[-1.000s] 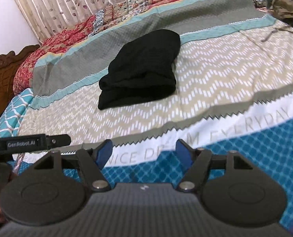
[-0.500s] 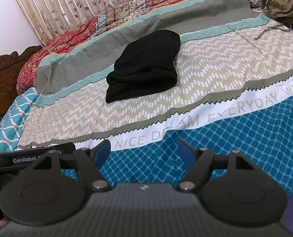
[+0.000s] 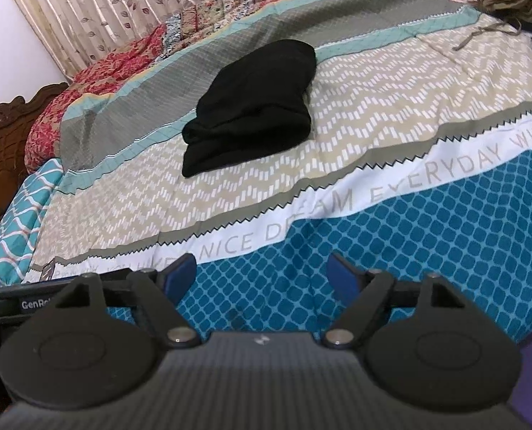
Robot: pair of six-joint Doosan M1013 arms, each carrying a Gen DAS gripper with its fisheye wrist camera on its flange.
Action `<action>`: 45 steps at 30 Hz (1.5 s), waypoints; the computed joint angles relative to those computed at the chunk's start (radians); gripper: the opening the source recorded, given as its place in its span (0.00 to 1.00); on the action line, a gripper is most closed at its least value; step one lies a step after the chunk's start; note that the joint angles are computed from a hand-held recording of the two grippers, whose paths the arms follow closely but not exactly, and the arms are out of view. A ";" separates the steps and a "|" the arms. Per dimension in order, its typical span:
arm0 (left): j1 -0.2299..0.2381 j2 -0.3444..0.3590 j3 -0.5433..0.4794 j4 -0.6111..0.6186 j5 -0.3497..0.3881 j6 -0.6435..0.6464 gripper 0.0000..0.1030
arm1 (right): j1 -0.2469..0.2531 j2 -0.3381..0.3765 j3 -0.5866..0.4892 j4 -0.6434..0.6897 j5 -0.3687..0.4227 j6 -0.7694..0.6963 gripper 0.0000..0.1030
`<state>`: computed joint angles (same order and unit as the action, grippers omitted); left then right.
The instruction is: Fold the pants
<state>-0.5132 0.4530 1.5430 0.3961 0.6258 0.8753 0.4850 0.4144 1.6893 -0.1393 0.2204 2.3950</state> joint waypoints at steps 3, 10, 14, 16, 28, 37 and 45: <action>0.002 0.007 -0.008 -0.017 0.016 0.020 1.00 | -0.003 0.004 -0.001 0.033 0.008 -0.019 0.80; 0.009 0.027 -0.029 -0.071 0.065 0.065 1.00 | -0.014 0.008 0.002 0.118 0.018 -0.076 0.81; 0.009 0.035 -0.039 -0.056 0.091 0.054 1.00 | -0.017 0.007 0.003 0.104 0.017 -0.059 0.82; 0.007 0.038 -0.042 -0.036 0.099 0.042 1.00 | -0.016 0.006 0.005 0.078 0.011 -0.034 0.83; -0.018 0.020 -0.019 0.246 0.090 -0.177 1.00 | 0.006 -0.002 -0.008 -0.293 0.012 0.292 0.86; -0.019 0.000 -0.016 0.312 0.082 -0.233 1.00 | 0.025 -0.013 -0.034 -0.490 0.074 0.443 0.86; -0.010 -0.005 -0.030 0.184 0.081 -0.143 1.00 | 0.050 -0.009 -0.058 -0.733 0.202 0.660 0.86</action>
<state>-0.5234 0.4477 1.5129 0.5805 0.7069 0.7322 0.5350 0.4059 1.6310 -0.8723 0.4220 3.0548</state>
